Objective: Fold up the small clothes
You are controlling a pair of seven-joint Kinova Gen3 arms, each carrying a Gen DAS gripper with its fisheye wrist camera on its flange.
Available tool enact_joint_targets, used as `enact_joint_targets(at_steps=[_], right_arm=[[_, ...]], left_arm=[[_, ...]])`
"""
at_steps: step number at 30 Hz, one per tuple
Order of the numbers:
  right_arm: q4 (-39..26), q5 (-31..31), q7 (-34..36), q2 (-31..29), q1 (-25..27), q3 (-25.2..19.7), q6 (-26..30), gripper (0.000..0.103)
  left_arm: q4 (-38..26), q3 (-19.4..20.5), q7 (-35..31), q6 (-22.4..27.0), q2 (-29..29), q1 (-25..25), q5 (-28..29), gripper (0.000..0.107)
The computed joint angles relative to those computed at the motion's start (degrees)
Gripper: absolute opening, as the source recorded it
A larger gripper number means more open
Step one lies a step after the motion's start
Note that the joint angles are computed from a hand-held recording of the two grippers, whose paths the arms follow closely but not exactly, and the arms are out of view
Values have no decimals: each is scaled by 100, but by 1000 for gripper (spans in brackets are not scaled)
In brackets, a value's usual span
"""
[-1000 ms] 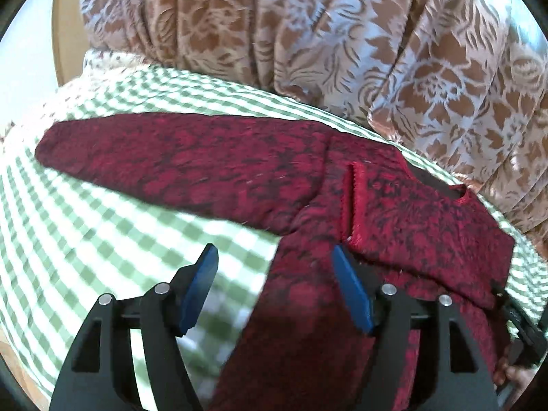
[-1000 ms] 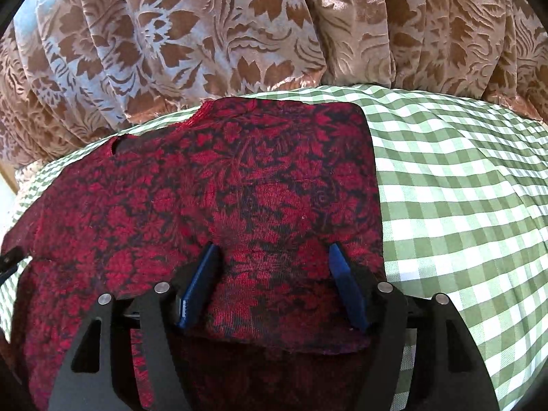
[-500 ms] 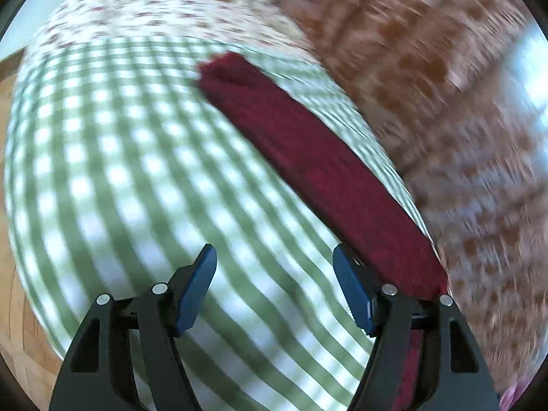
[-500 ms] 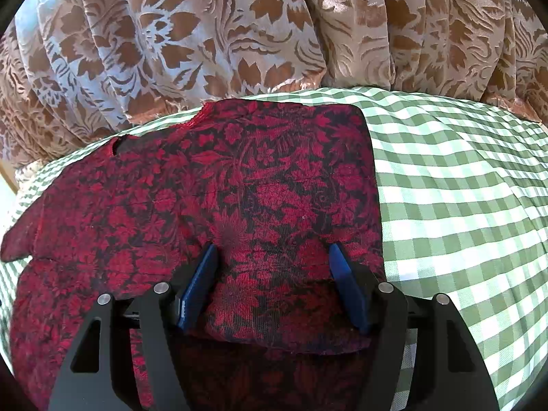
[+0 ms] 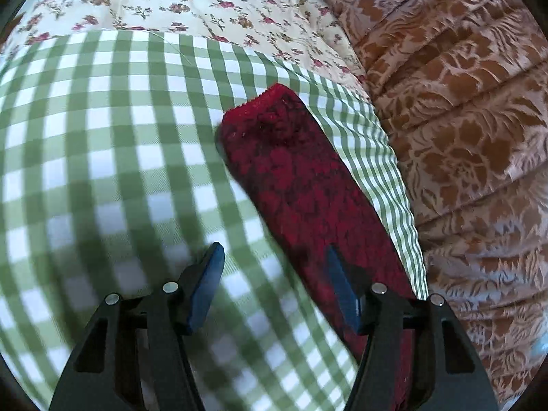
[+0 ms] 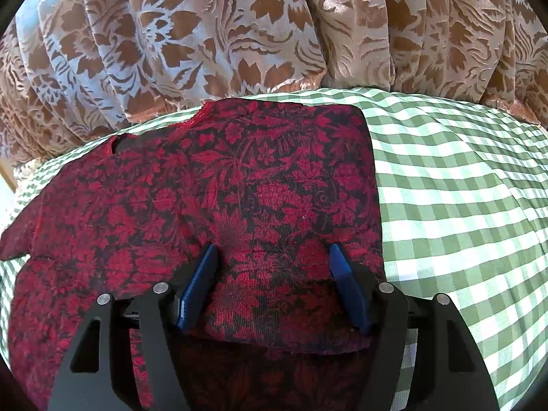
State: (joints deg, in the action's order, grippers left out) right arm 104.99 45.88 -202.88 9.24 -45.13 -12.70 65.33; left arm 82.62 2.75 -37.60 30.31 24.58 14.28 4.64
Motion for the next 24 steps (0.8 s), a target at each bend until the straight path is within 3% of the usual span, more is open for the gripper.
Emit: enact_joint_targets(at_steps=[2,4,5,8,13,18,21,24], right_arm=[[-7,-1,0,7,-2,-1,8,68],[-5,3,-10,7,-6,-1,8,68],[-5,1,-8,8,-6,-2,7,68],[-8,2,-12,14,-11,-2,13,69],[10,1,33,15,9,9,-19,70],[24,8,48,13,14,15,-24,70],[22,11,36,18,11,12,-22,70],[36,24,33,8,19,16,-48,70]], left_arm=[[-309,-184,142,185,175,179,-249,57],[-589,-203,108,399,343,199,-394,40],[-736,-179,59,553,433,172,-415,24],[-1054,-260,41,892,550,326,-656,12],[-1184,-378,93,692,289,941,-1360,11],[-1216,-133,-330,71,-25,1639,-1864,11],[-1351,58,-681,-124,26,2172,-2073,11],[-1711,293,-1162,42,342,2662,-2118,11]])
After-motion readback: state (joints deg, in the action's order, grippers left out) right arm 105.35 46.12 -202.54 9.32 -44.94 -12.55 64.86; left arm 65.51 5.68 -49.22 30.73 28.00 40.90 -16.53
